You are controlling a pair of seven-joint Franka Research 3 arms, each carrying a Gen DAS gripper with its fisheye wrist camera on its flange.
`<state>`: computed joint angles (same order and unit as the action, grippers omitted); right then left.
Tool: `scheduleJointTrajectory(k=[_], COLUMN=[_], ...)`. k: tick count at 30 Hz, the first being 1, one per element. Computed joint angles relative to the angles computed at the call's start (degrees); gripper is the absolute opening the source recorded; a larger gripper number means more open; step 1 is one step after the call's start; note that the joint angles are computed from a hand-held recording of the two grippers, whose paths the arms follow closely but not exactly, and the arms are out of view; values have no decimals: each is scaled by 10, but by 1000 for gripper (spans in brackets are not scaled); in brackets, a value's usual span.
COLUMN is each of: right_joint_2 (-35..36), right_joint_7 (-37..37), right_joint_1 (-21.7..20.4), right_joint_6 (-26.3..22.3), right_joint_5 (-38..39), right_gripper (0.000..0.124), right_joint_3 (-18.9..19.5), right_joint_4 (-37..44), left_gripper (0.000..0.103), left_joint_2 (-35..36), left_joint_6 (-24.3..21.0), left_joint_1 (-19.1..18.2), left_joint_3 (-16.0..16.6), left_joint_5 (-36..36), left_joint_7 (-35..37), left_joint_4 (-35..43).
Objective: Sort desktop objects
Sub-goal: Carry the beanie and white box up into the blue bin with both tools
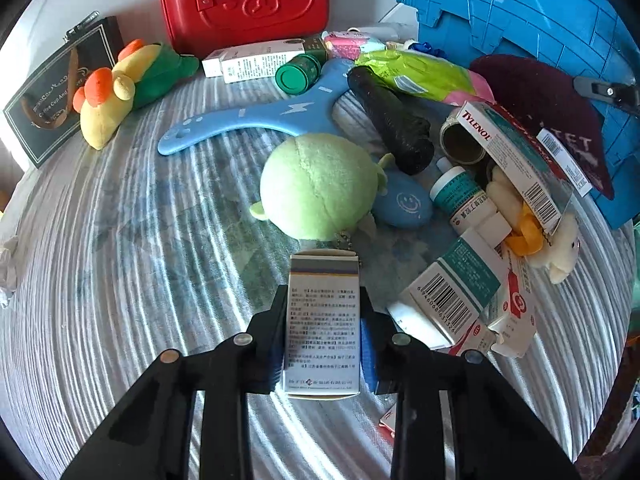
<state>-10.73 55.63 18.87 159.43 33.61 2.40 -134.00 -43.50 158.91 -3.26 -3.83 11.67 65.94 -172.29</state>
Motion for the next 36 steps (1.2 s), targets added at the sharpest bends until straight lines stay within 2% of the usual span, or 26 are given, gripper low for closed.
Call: scheduleJointTrajectory(k=[3,5,9,18,21,24,28,33,36], right_joint_2=[-32,-50,-78,-115,-132,-150,-175,-189,-170], right_joint_7=[-19,-47,-60,-63,-62,-54,-30,-42,-49], right_joint_1=[11,26,34,36,38,36,22,7,-14], right_joint_6=[1,-17,-43,-66,-65,-69,-66,-53,-66], right_joint_5=[11,54,96,92,96,99,86,71,58], right_gripper=[4,4,4,4,4,3,3,3,3], right_joint_3=[-1,-20,-30,-24,-27,-34,-40,-74,-104], right_joint_4=[-5,-1,13,41,49,65,103,164,223], left_gripper=[30,30,30,30,30,30,30,30,30], left_joint_2=[-21,-43,-93,-159,-157,-134,-68,69,167], left_joint_6=[-17,-36,-73,-139,-144,-135,-98,-69,-59], left_joint_1=[1,-1,-3,-18,-25,-34,-54,-65,-52], left_joint_3=[-3,-7,-10,-15,-17,-20,-35,-76,-119], left_joint_5=[0,3,11,22,26,28,33,44,81], left_joint_7=[-2,0,2,11,16,22,33,32,16], left_joint_4=[4,7,10,45,80,127,218,389,514])
